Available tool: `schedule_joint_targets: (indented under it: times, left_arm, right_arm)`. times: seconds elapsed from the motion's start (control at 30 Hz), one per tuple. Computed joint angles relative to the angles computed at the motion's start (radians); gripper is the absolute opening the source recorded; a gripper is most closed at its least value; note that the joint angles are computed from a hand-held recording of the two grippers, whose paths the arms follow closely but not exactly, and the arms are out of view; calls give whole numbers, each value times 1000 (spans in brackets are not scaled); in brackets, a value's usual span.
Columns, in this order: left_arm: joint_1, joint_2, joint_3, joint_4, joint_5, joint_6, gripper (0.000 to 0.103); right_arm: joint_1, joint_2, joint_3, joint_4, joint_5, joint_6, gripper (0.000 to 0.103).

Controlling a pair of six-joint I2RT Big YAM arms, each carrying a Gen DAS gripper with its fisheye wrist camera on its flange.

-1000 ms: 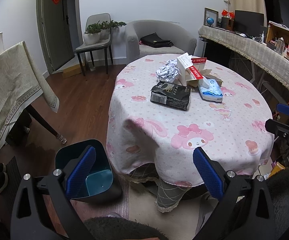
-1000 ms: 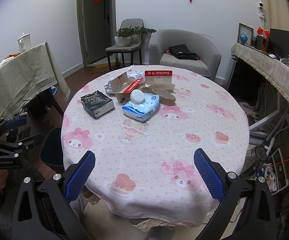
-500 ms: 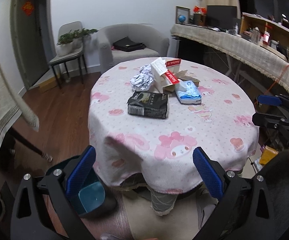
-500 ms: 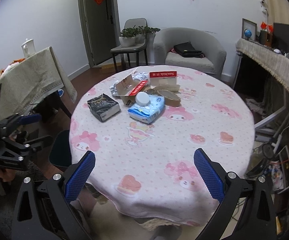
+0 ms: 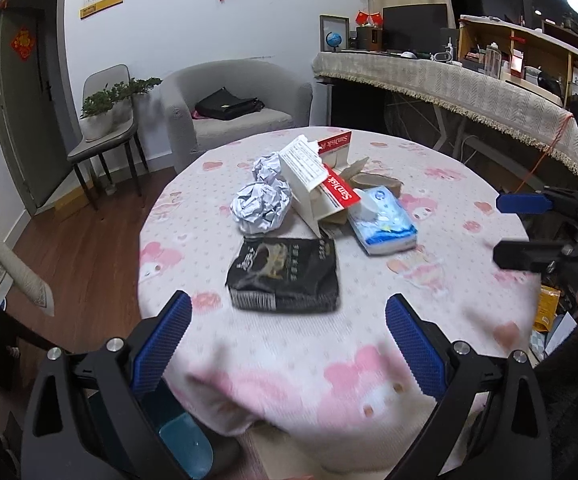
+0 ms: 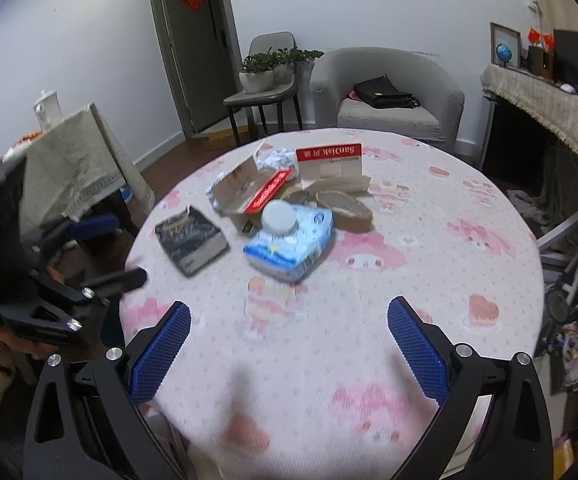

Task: Collect trash
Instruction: 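Grasp the black snack bag with the left gripper while the right gripper grasps the wipe pack's white cap, then carry the black bag and white cap over the teal bin with both grippers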

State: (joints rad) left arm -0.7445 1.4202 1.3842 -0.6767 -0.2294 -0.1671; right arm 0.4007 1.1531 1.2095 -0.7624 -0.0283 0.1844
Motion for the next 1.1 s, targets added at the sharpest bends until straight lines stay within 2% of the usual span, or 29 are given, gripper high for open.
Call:
schedule_joint_targets:
  times: [0.27, 0.43, 0.47, 0.5, 0.53, 0.57, 0.73, 0.83, 1.1]
  left_arm:
    - [34, 63, 32, 15, 28, 19, 99]
    - [43, 89, 44, 10, 46, 14, 98]
    - [42, 92, 47, 12, 51, 13, 98]
    - [42, 92, 44, 18, 57, 13, 97]
    - [41, 94, 46, 21, 61, 12, 89]
    - [41, 100, 53, 16, 66, 10, 78]
    - [43, 102, 48, 35, 77, -23, 74]
    - [47, 95, 41, 48, 85, -44, 73]
    - [43, 62, 34, 69, 88, -61, 73]
  right_arm:
    - [-36, 85, 79, 8, -48, -57, 100]
    - [-34, 166, 152, -11, -91, -129, 99]
    - [-36, 176, 161, -12, -108, -134, 97]
    - [-32, 193, 178, -20, -110, -154, 86]
    - [-22, 207, 194, -28, -82, -186, 75]
    - [-15, 216, 201, -32, -60, -208, 72]
    - [-12, 265, 239, -68, -65, -250, 67]
    - [-15, 293, 266, -86, -84, -253, 57]
    - [-20, 341, 309, -115, -98, -270, 45]
